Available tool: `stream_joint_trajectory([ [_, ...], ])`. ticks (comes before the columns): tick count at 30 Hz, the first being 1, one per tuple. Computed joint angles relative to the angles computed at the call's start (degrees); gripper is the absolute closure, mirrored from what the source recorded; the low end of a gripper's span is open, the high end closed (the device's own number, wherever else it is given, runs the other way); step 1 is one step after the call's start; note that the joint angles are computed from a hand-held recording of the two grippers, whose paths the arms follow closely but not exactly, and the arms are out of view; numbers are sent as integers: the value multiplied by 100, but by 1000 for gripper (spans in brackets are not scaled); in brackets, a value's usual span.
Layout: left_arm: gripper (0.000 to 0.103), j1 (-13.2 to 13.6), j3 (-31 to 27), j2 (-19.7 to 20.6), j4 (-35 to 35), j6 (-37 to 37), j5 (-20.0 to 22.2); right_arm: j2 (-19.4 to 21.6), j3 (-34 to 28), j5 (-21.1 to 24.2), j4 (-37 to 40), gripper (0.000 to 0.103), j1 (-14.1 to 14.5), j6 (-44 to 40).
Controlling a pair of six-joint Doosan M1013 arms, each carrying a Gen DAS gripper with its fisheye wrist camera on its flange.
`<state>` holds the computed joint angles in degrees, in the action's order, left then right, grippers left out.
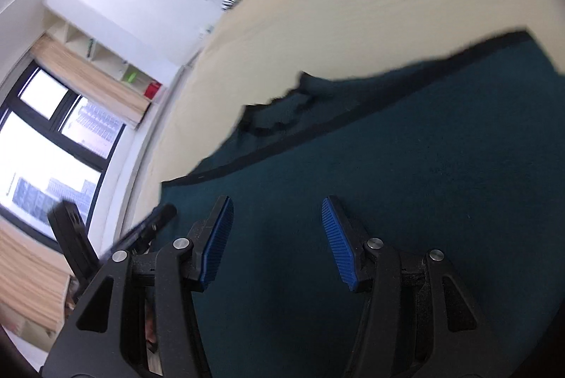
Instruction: Fold small clothes
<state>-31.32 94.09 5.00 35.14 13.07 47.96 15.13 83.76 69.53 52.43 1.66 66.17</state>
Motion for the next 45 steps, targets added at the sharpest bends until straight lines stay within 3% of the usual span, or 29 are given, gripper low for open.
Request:
stream_joint_trajectory([
  [4,64,105,237,-144,-88,-190,-501,191,87,-61,680,76,-323,-134],
  [6,64,103,262,-148,-43,-239,-542,229,216,-189,1008,92,-564,1],
  [7,64,92,274,-149,-5,-266,-543,223,289,-275,1204,93,-681,54],
  [11,64,112,312,-171,-20,-310,-658,90,506,-882,1548,90,-1040,-40],
  [14,64,160,356,-198,-110,-327,-807,4,576,-1220,1369,91,-1179,188],
  [15,64,165,347,-200,-138,-329,-814,-62,565,-1410,987,83,-1169,405],
  [17,64,98,260,-206,-140,-373,-554,-185,577,-1521,595,82,-1183,612],
  [19,64,-130,121,-218,13,-483,-30,-378,614,-1545,179,65,-1140,796],
  [22,64,-617,156,-382,254,-669,20,-705,838,-925,729,60,-1134,89],
  [26,61,-1151,4,-282,282,-358,826,-940,1079,82,1033,59,-770,-687],
  [27,61,-1183,8,-256,201,-320,976,-941,1135,295,1069,59,-642,-735],
  [29,62,-1180,179,-324,100,-451,896,-908,1262,558,982,59,-375,-652],
  [32,63,-1142,246,-352,-13,-190,806,-885,1455,512,745,62,-222,-489],
  [34,63,-1136,286,-352,-14,-163,747,-940,1666,459,1064,70,-404,-619],
  [39,63,-1190,282,-312,150,-211,834,-1074,1927,64,1338,75,-1082,-225],
  [41,63,-1193,273,-299,169,-198,860,-1125,1970,-193,1370,75,-1390,-128],
  [45,63,-1173,316,-322,172,-227,775,-1378,1981,-793,888,72,-1657,272],
])
